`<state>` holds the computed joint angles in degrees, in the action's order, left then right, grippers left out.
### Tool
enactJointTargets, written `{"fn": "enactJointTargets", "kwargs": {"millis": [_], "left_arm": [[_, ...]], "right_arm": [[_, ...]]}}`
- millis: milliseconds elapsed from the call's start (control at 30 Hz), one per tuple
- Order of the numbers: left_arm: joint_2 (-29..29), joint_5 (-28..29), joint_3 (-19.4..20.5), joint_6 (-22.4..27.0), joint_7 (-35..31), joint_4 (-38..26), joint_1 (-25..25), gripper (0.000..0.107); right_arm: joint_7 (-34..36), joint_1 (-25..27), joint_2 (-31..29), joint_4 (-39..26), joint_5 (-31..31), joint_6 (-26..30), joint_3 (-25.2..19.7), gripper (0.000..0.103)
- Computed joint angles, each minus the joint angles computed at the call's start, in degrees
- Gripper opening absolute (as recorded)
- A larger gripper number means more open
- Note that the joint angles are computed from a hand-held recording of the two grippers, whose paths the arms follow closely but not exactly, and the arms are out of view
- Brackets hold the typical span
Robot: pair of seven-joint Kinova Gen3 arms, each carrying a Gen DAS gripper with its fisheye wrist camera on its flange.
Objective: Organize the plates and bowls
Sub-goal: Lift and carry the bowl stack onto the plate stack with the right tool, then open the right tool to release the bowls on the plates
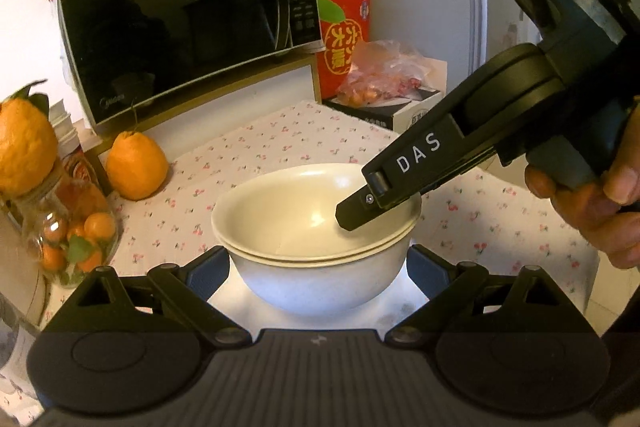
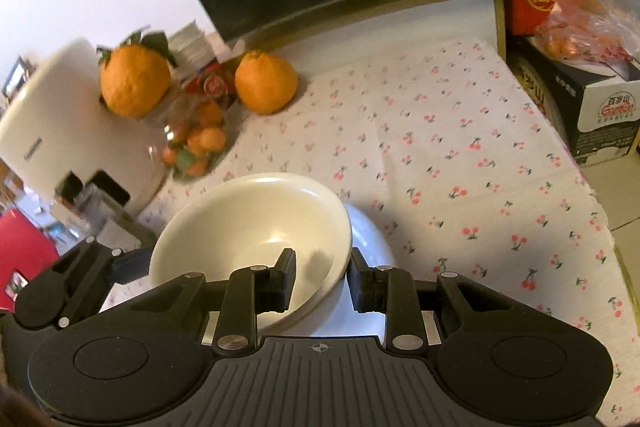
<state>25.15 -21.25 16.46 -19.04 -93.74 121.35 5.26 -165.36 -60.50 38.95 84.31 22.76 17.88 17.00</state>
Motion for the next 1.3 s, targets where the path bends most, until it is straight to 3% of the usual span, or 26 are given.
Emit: {"fn": "enactJointTargets", "kwargs": {"millis": [200,400,600,1300], "left_arm": [[1.1,1.8,-2.5,-3.2,-1.8,1.2,2.0,0.094],[1.9,-0.3,-0.6,0.3,-1.0,0.1,0.0,0.092],[2.3,4.3,-6.1,-0.2,-7.8,0.4,5.7,0.090],[1.7,7.6,-4.5,2.4,-11.6,-0.1,4.5,0.092]], "right_arm": [[-0.3,-0.4,1.7,-1.5,0.4,1.0,0.1,0.026],[-1.0,-0.6,3.3,-3.1,1.2,2.9,0.2,0.026],[-0.9,-0.7,4.5,-4.7,3.2,4.9,-0.5,0.028],[-2.7,-1.4,5.4,-4.7,5.2,2.9,0.9,0.029]]}}
